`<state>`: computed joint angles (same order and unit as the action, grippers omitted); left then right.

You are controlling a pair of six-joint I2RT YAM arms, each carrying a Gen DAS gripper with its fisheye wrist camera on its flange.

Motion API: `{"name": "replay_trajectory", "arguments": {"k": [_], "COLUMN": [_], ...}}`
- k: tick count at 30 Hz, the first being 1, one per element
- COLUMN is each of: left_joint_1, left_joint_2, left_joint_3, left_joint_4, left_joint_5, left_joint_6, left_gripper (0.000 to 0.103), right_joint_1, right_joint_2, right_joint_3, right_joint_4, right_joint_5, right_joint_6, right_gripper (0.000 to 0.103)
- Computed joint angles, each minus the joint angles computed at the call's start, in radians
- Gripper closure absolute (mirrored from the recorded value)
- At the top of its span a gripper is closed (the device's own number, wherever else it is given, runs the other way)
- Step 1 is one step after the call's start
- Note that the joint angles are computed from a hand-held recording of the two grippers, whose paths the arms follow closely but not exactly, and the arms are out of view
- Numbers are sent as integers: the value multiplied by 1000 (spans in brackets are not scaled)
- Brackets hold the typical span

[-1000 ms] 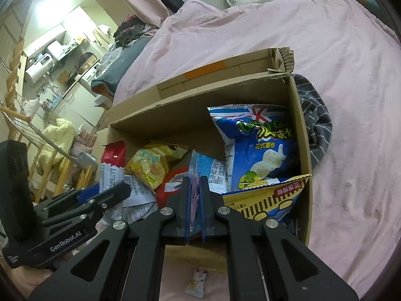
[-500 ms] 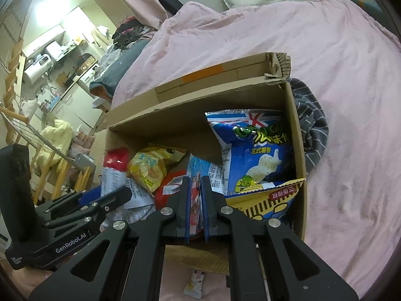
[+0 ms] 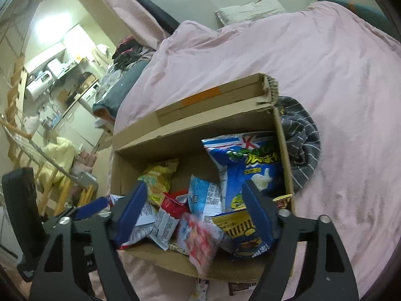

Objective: Organize snacks
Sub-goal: 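Open both tools to drop the white bar and red packet into the box, then withdraw both tools from the box toward the two bars on the sheet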

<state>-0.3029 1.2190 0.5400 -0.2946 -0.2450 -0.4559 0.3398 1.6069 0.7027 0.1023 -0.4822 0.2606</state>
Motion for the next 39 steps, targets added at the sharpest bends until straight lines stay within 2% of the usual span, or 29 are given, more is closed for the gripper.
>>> {"name": "replay_trajectory", "arguments": {"k": [4,21,25,28,31,39], "left_joint_1": [17,28,69,73,69,59], "left_joint_2": [-3,-80,-168,-226,-276,-438], "left_joint_3": [0,-30,-65,-70,-76,-88], "left_joint_4": [1,-3,-1,-27,-58,-194], "left_joint_5": [13,1,49,38,17,-29], "left_joint_6": [0,-31,-74,-83,-91,-104], "left_gripper": [17,17,17,16,10,9], "right_joint_1": [-5,-21,-31,-44,-57,-27], "right_joint_2": [-2,-39,-74,-111,-153,-276], "right_joint_3": [-3,-27,-44,-64,-84,-139], "right_joint_4": [3,8,-2,-13,-34,-86], "right_joint_5": [11,19,16,16,2,55], "right_joint_6": [6,-2,-14,-16,-15,-57], "right_gripper": [5,4,4,4,4,0]}}
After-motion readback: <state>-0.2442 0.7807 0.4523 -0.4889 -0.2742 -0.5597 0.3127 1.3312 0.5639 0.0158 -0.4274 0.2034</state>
